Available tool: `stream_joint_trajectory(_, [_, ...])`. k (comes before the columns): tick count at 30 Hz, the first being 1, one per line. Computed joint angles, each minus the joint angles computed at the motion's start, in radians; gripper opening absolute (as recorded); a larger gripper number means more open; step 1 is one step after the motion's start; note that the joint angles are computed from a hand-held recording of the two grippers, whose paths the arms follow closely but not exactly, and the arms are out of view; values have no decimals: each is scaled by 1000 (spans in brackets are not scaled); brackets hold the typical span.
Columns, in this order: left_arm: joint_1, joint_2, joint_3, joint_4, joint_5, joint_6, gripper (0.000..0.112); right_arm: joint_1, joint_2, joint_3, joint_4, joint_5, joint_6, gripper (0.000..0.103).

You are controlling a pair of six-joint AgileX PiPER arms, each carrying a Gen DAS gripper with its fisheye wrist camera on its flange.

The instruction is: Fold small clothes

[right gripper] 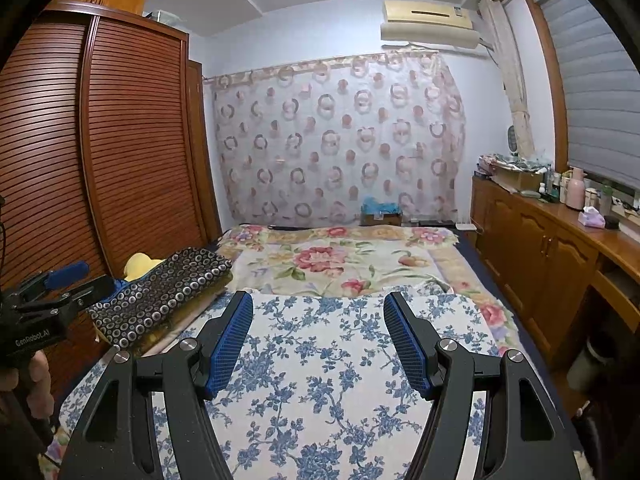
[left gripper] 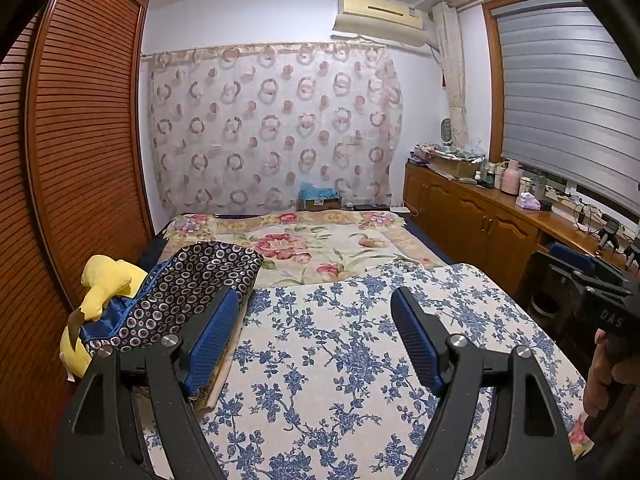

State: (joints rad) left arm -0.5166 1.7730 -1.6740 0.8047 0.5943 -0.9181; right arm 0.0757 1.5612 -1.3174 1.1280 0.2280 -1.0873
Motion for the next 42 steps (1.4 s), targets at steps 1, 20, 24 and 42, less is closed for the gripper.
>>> stream_joint_trajectory(1, [-1, 0, 0, 2, 1, -2, 79, -2, 1, -1, 3, 4, -3, 70])
stream_joint_trajectory(20, [2, -2, 4, 2, -2, -3, 79, -19, 7, -12, 33, 16, -39, 70])
stream_joint_trajectory(24, [5, -5, 7, 1, -3, -2, 79, -25, 6, -10, 42, 24, -55, 70])
stream_joint_trajectory(42, [10, -8, 15, 2, -11, -3, 79, -36, 9, -11, 76, 33, -93, 70])
